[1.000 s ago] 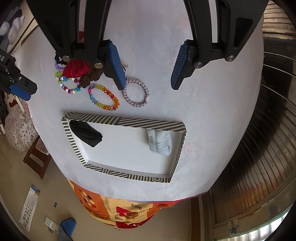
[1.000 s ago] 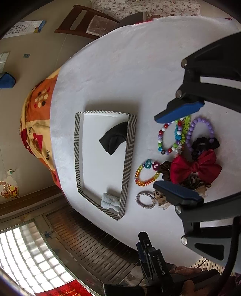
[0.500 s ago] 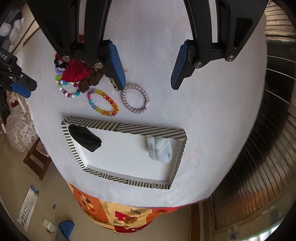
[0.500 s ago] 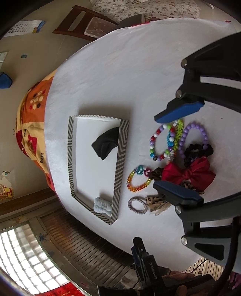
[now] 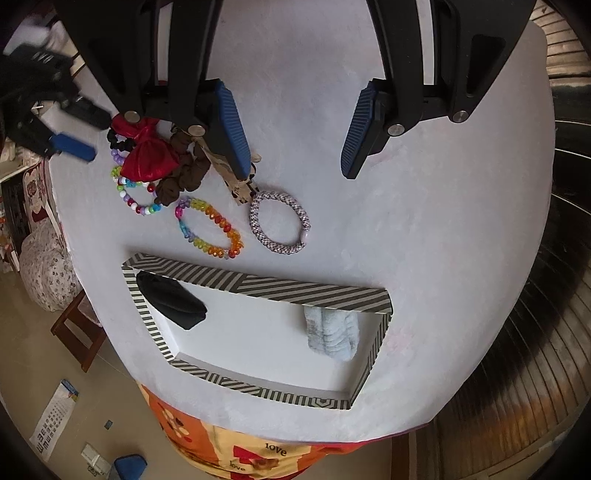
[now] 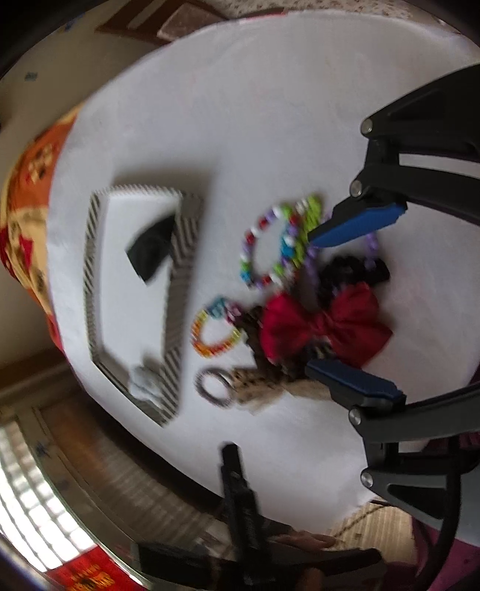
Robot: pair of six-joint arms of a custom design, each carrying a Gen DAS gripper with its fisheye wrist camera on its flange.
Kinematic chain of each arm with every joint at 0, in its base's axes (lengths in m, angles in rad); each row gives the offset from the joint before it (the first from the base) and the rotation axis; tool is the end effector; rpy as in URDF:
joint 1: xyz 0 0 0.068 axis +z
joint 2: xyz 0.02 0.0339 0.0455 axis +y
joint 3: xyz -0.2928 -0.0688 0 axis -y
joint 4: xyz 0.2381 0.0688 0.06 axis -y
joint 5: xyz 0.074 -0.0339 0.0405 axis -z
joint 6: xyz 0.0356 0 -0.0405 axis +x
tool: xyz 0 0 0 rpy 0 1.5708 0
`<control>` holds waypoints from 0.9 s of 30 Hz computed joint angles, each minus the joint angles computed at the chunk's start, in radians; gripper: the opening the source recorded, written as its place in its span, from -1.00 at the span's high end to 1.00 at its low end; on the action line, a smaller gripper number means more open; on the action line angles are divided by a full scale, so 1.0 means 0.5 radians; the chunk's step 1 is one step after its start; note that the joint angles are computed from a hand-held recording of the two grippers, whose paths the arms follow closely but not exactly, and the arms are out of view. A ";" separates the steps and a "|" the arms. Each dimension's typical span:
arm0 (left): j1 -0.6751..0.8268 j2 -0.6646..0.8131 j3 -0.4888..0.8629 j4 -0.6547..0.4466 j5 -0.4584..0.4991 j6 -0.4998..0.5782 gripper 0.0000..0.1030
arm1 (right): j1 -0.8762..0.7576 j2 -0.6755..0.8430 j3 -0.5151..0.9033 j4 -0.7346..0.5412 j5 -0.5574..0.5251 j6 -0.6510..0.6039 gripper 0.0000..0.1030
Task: Organize jewelry
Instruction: 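Withdraw both tools from the tray back over the jewelry pile, then grasp the pink-and-silver rope bracelet with the left tool while the right tool grasps the red bow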
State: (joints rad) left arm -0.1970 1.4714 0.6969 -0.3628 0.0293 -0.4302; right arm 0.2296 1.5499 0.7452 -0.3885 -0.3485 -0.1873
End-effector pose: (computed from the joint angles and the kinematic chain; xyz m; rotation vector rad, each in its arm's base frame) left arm 0.2441 -0.0498 0.1818 -0.3088 2.7120 -0.2235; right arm 0.2522 0.0714 0.1764 -0.6552 2.6536 0.4918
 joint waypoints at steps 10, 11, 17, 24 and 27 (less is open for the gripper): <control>0.071 0.152 0.048 0.037 0.027 0.020 0.16 | 0.283 0.186 -0.042 0.173 0.227 0.027 0.16; 0.080 0.182 0.059 0.050 0.035 0.019 0.16 | 0.310 0.202 -0.035 0.183 0.265 0.019 0.16; 0.123 0.402 0.174 0.109 0.055 0.013 0.16 | 0.298 0.288 0.003 0.179 0.234 -0.042 0.23; 0.118 0.629 0.288 0.136 0.079 0.031 0.25 | 0.136 0.339 0.032 0.137 0.087 -0.097 0.66; 0.064 0.667 0.320 0.142 0.001 0.032 0.69 | 0.043 0.359 0.054 0.099 -0.049 -0.102 0.68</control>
